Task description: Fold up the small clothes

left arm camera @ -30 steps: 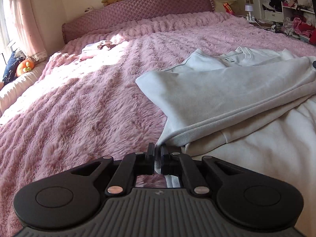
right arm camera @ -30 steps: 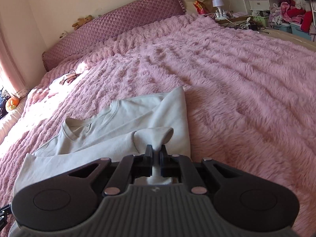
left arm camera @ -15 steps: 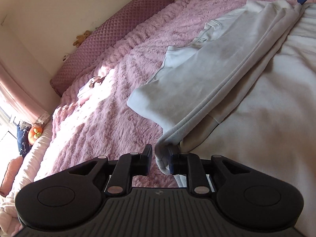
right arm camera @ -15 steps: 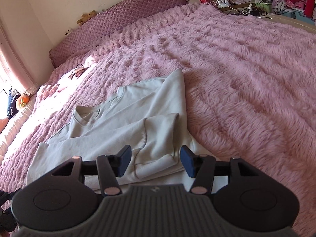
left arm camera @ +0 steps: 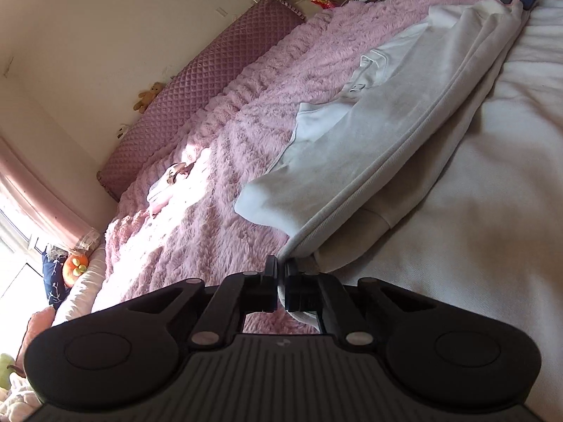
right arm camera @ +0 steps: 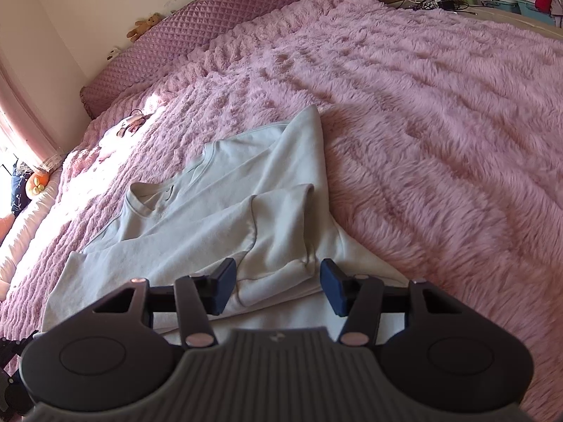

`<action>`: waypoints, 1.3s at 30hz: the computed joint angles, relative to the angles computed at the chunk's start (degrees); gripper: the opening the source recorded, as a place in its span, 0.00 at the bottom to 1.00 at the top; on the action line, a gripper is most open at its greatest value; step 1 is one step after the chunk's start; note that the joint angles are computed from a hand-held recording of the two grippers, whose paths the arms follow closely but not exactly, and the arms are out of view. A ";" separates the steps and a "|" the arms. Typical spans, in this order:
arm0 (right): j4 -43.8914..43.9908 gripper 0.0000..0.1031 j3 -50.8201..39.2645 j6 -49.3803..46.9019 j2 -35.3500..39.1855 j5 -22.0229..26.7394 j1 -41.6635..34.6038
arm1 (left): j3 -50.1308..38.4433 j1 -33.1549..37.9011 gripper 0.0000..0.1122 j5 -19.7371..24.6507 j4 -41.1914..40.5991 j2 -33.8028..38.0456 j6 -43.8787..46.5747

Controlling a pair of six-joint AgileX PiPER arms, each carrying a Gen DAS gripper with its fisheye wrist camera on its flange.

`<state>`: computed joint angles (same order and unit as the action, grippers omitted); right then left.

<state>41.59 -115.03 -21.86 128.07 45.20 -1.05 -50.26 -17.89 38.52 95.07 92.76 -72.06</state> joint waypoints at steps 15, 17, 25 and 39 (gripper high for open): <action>-2.27 0.01 7.18 -3.30 -4.09 -1.19 0.23 | -2.76 5.49 0.00 -2.05 -31.36 -3.71 -9.38; -2.31 0.04 9.13 -3.39 -4.30 -1.49 -0.15 | -1.26 4.90 0.00 -2.14 -29.08 -6.48 -10.17; 10.98 0.30 19.39 -17.41 -12.42 -12.29 0.24 | -2.77 5.52 0.07 -10.30 -17.22 -10.35 -13.37; -13.91 0.28 -11.82 5.85 6.80 -1.97 4.91 | -12.11 10.94 0.12 -17.34 -42.11 2.62 -0.44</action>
<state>27.68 -126.85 -16.00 134.87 43.23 3.87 -62.37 -6.95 21.18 52.96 95.38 -72.50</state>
